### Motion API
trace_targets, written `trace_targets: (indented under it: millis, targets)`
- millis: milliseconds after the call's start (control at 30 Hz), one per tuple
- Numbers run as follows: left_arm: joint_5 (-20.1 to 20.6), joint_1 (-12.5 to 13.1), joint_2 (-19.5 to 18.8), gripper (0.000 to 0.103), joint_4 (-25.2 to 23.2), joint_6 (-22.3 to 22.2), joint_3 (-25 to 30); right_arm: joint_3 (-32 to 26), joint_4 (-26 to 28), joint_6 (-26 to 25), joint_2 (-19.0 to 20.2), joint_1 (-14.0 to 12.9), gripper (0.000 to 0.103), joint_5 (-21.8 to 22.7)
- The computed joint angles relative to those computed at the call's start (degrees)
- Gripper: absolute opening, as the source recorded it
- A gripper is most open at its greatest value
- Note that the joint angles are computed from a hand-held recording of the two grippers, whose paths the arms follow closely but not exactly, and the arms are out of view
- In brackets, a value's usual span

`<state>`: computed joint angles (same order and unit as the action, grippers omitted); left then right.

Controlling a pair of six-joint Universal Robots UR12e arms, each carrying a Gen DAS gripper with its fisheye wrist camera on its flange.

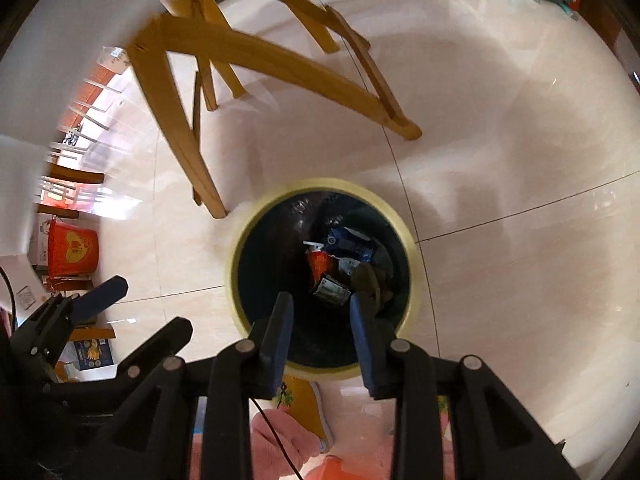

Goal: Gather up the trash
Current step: 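Raise both tools back toward the table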

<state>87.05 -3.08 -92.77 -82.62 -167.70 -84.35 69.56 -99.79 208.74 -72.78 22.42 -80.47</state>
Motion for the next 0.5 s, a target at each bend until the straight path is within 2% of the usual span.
trace_targets:
  millis: [167,333,500]
  targets:
    - [-1.4,0.1,1.0,0.078,-4.0,0.2,4.8,-4.6,2.7,-0.6,-0.4,0.3,0.03,-0.5]
    - [-1.7,0.3,1.4,0.078,-6.5,1.0,9.4,-10.2,6.2,-4.1,-0.3,0.8,0.03,-1.3]
    - [-2.7,0.7,0.9,0.078,-9.2,-0.1,15.2,-16.5,9.7,-6.1,0.7,1.3,0.03,-2.2]
